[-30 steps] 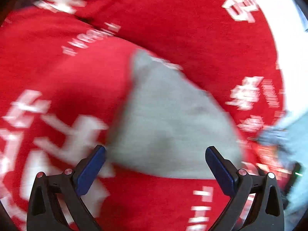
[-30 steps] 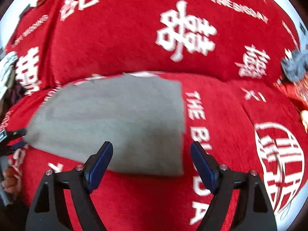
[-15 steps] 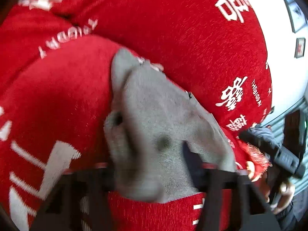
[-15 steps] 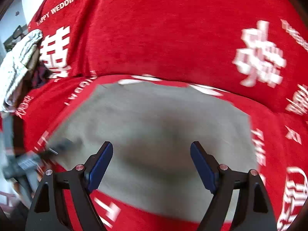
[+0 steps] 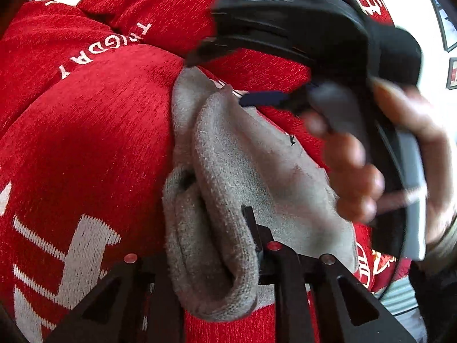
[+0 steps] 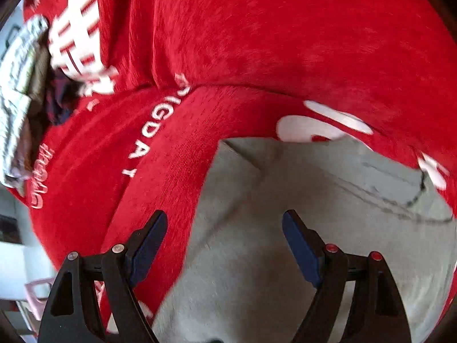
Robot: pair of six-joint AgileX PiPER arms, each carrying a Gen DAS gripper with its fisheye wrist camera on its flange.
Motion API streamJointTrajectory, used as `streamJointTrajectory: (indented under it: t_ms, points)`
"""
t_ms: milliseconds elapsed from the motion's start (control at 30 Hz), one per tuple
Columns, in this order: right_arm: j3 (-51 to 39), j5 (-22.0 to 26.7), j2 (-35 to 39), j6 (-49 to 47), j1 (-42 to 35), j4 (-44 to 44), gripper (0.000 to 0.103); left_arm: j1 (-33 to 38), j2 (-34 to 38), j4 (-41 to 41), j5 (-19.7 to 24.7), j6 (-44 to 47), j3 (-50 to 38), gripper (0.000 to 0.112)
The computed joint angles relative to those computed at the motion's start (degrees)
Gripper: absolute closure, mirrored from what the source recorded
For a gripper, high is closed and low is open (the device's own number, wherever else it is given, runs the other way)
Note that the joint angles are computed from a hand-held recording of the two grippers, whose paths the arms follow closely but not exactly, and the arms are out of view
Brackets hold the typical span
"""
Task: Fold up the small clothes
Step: 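Hold the sweater up with the left gripper while the right gripper grasps it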
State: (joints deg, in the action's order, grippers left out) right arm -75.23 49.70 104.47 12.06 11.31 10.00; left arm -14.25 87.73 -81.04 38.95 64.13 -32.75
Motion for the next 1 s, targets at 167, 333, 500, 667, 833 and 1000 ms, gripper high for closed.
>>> streamJointTrajectory:
  t_ms: [167, 333, 500, 667, 833, 1000]
  points:
    - [-10.98, 7.99, 11.16, 7.05, 2.82, -6.24, 0.013, -2.59, -2.12, 2.76, -3.74, -2.79, 0.09, 0.092]
    - [-14.60, 10.88, 14.73, 10.68, 8.39, -15.44, 0.010, -3.12, -2.79, 4.80, -4.30, -5.07, -0.09, 0.093]
    - [-10.60, 9.92, 11.12, 11.58, 7.08, -18.11, 0.069, -7.18, -5.26, 9.61, -9.39, -10.53, -0.26, 0.093]
    - [-1.21, 1.20, 4.59, 6.45, 2.53, -11.33, 0.080, -9.22, -5.71, 13.22, -11.40, -14.67, -1.48, 0.093]
    - [3.94, -3.63, 0.26, 5.56, 1.09, -8.83, 0.081, -12.16, -6.30, 17.07, -14.02, -19.87, -2.44, 0.097]
    - [7.82, -6.62, -5.38, -4.69, -5.18, 1.83, 0.082, -10.34, -7.72, 12.57, -13.37, -14.26, -0.27, 0.098]
